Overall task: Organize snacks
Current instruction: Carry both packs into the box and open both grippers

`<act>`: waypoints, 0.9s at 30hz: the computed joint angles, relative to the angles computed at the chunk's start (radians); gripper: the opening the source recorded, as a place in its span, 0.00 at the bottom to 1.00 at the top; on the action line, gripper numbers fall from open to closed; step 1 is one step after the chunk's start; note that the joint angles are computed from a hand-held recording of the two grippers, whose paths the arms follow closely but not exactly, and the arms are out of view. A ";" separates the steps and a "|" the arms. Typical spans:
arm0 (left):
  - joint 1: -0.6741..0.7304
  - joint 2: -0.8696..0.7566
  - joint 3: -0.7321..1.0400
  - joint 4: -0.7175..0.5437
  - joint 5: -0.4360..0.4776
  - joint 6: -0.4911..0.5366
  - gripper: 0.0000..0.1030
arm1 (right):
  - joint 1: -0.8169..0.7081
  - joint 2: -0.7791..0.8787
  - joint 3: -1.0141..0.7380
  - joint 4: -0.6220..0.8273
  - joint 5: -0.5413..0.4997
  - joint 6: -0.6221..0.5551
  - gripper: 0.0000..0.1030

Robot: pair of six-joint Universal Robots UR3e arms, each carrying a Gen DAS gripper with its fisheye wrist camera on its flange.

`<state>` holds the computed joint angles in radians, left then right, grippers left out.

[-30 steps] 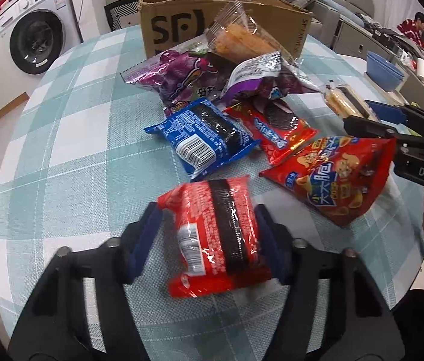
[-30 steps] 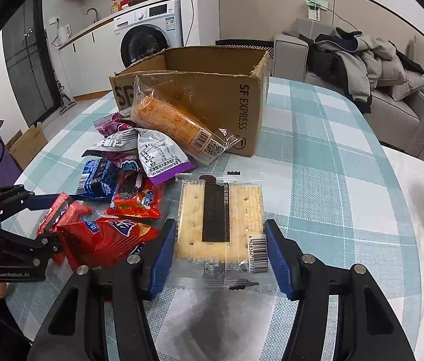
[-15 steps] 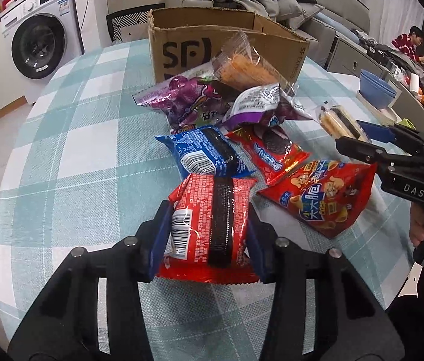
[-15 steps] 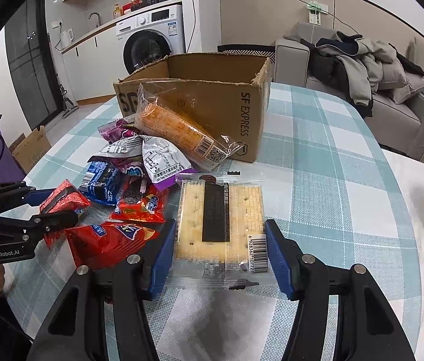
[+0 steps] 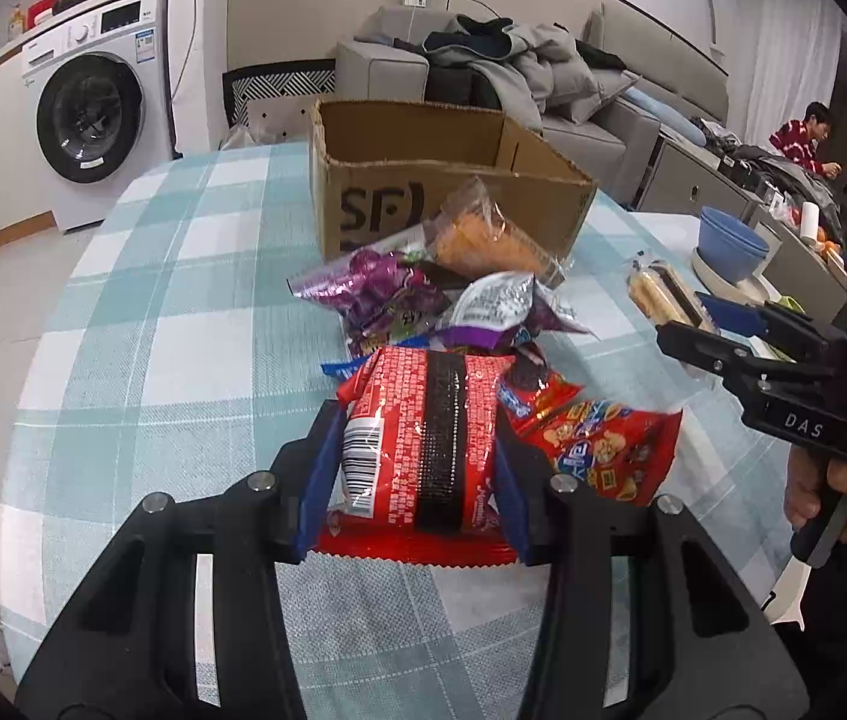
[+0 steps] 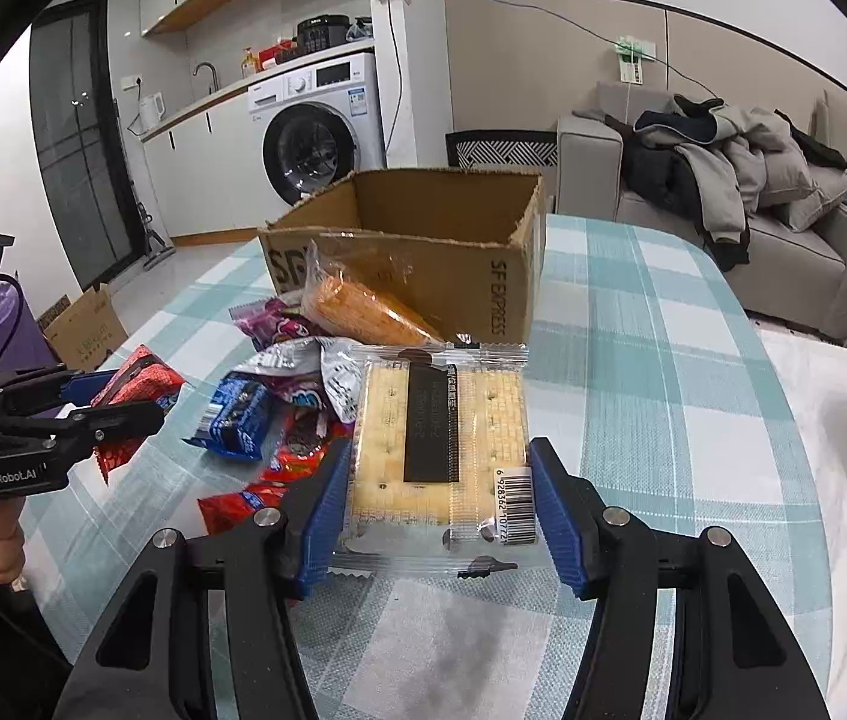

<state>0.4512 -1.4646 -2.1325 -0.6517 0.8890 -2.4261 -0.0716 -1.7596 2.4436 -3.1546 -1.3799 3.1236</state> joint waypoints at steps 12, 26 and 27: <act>-0.064 -0.067 0.116 0.080 0.009 -0.120 0.42 | -0.039 -0.010 -0.049 -0.013 0.066 0.012 0.57; -0.193 -0.289 0.478 0.075 0.076 -0.279 0.42 | -0.015 0.104 -0.287 0.092 0.054 0.013 0.57; -0.200 -0.310 0.508 0.068 0.081 -0.287 0.42 | -0.015 0.114 -0.302 0.097 0.053 0.014 0.57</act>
<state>0.2512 -1.7742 -1.6241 -0.5841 0.9702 -2.7132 -0.0863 -1.6457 2.1413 -3.0579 -1.3266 3.1377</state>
